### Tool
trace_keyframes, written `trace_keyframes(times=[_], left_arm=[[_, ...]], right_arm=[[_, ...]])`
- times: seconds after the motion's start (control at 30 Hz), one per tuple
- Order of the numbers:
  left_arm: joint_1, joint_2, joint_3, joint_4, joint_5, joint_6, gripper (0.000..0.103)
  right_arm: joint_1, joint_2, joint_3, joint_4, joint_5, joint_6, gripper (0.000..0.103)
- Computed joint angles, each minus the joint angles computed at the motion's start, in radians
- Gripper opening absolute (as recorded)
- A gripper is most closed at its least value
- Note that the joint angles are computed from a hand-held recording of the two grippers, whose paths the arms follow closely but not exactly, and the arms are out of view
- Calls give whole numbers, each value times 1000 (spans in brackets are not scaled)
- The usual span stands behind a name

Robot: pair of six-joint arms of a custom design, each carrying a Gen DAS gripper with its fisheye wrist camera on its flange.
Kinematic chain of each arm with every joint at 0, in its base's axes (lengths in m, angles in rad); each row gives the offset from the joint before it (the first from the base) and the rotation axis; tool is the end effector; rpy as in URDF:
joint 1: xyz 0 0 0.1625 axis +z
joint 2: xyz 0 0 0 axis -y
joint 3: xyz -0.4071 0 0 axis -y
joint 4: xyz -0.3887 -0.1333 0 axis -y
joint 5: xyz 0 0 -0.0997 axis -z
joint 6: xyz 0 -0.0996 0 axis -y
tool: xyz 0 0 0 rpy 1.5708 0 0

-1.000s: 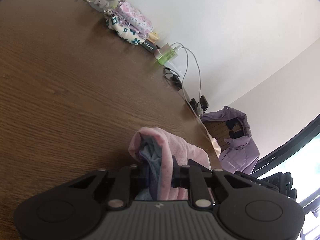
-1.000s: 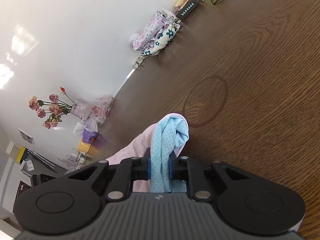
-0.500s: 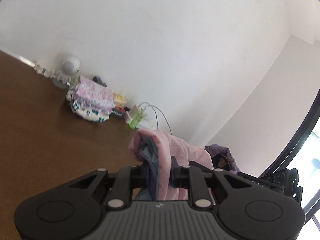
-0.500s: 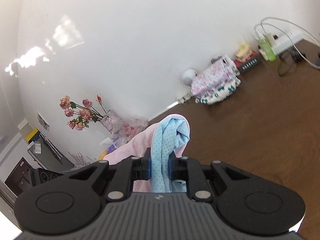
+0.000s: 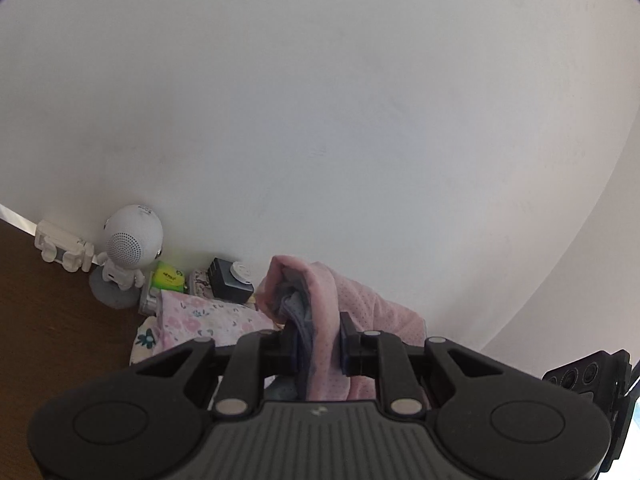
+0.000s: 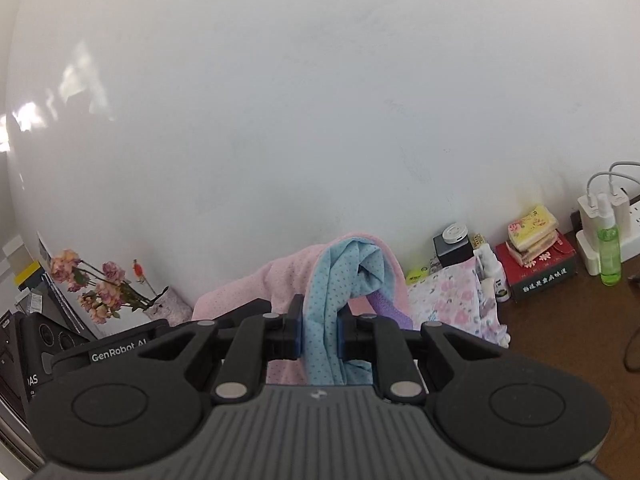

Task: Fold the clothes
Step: 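Carry the bundle with both grippers onto the stack of folded clothes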

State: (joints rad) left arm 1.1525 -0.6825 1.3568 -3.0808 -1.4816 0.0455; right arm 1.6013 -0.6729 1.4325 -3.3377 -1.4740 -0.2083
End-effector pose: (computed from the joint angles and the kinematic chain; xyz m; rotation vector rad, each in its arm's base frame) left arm -0.1788 -0.7522 0.1840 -0.5908 -2.7437 1.2475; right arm 0.1653 -0.7326 0.1799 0.4000 -2.7189 1.5197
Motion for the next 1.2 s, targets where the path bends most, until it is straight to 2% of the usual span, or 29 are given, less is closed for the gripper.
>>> trace_keyframes(times=[0.13,0.27,0.37,0.4,0.47,0.5,0.6,0.63,0.67,0.7,0.8,0.87,0.9,0.93,1.03,1.1,1.2], left_arm=[[62,159,-227,100,-7,7,17],[94,289,-415,189,14,-10,17],[104,343,-502,242,38,-19,17],[107,358,-525,257,41,-27,20],[105,367,-530,244,53,-27,26],[101,366,-529,243,61,-22,33],[88,336,-488,198,89,-7,58],[82,322,-466,169,104,5,59],[77,308,-444,133,121,24,59],[71,292,-415,83,136,46,59],[68,269,-362,-41,80,96,55],[64,274,-366,-40,47,108,38],[60,281,-377,-18,47,115,25],[56,292,-391,2,65,129,16],[47,332,-434,37,137,158,13],[53,353,-455,54,170,151,13],[65,377,-478,56,206,158,12]], right_arm=[[-43,132,-243,158,-1,-10,14],[-69,234,-404,238,-37,-6,14],[-82,291,-496,284,-63,18,14],[-85,309,-525,297,-73,28,14],[-89,337,-557,278,-102,15,19],[-90,347,-566,266,-118,7,26],[-104,318,-521,238,-54,54,41],[-106,302,-492,209,-31,62,48],[-107,286,-463,178,-8,69,51],[-102,277,-441,135,-16,51,53],[-83,268,-399,1,-55,-23,52],[-74,288,-409,-54,-53,-82,42],[-69,301,-424,-47,-61,-100,30],[-62,318,-449,-28,-82,-113,25],[-46,394,-548,1,-159,-164,20],[-45,436,-594,6,-178,-200,20],[-50,473,-632,17,-167,-234,20]])
